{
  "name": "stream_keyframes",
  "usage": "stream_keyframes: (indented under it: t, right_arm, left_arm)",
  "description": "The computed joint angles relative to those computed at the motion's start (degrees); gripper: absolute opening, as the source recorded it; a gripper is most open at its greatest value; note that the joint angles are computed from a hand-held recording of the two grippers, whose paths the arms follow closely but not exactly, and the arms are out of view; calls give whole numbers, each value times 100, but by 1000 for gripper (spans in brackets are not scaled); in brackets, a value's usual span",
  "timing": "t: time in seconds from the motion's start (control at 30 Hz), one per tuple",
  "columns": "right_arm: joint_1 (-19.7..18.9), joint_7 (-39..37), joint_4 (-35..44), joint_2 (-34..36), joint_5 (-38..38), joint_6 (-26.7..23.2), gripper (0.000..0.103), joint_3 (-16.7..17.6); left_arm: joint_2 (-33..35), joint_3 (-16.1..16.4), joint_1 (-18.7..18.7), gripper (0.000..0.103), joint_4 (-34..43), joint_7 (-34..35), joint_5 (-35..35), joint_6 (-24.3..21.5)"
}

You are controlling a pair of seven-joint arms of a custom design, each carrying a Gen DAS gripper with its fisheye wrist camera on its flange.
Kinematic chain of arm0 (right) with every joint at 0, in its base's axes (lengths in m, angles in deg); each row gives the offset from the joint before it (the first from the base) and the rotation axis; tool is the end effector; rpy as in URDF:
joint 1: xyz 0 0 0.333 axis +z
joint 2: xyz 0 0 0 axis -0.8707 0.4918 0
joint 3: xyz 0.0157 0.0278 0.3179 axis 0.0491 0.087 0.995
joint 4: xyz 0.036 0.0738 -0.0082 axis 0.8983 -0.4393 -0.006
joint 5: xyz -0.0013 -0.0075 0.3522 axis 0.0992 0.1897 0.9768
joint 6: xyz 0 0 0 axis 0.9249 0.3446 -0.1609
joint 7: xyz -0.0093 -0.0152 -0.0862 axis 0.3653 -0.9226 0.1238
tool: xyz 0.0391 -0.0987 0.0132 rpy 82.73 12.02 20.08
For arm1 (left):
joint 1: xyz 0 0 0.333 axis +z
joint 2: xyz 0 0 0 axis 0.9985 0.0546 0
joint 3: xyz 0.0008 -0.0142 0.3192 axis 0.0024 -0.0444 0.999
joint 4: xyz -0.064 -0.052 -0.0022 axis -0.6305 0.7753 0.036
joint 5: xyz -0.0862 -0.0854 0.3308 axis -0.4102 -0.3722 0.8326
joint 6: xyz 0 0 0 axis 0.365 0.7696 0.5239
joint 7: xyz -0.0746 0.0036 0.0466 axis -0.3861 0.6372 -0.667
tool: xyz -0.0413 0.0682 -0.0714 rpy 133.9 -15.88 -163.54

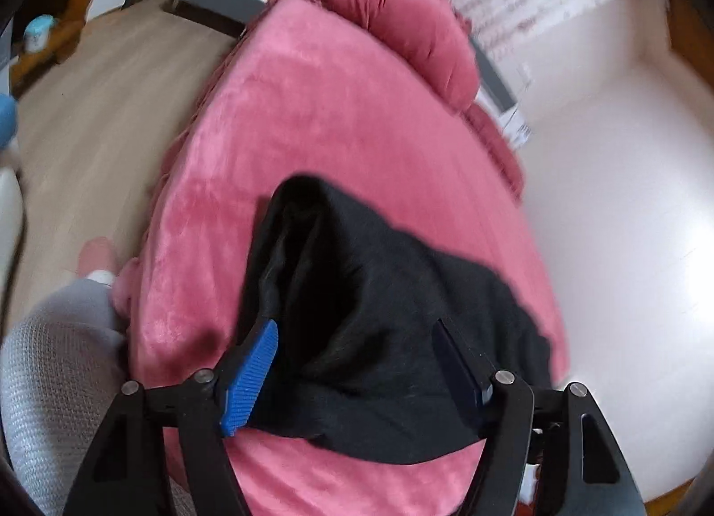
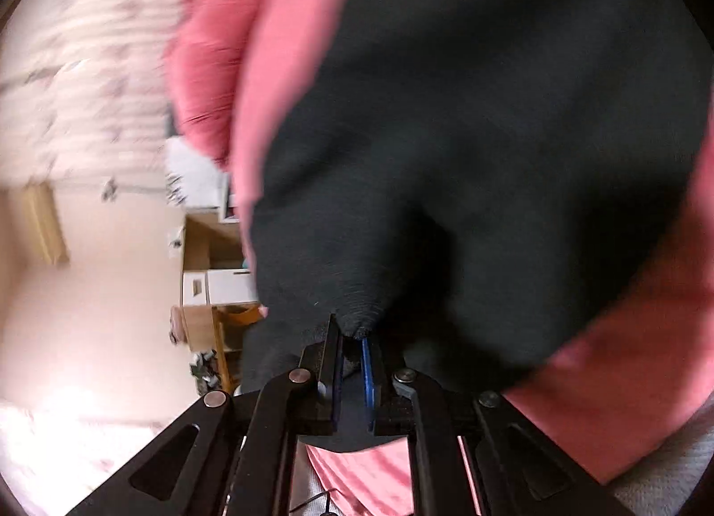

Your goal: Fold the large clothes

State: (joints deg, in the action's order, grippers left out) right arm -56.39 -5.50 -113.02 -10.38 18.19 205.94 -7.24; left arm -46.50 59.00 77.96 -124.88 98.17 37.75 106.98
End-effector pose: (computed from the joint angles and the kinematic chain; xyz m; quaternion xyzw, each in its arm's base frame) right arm 0.5066 0.0524 0.5137 -0.4831 0.7273 0.3096 0.3766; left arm 0.3230 0.0027 0.5408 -0.8058 0.4221 -0.4139 0.0345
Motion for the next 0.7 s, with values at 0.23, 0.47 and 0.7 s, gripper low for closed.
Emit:
stream_keyframes:
  t: [0.23, 0.47, 0.7]
  right_arm:
    - [170, 9, 177, 230, -83, 408, 14, 202]
    - [135, 557, 332, 412, -257, 352, 28, 155]
    - [39, -633, 1160, 240, 999, 52, 7, 146]
  left_arm:
    - [685, 47, -386, 53, 442, 597, 158, 179]
    - [699, 241, -405, 8, 791, 810, -531, -367]
    - [-402, 668, -465, 8, 979, 1125, -1332, -273]
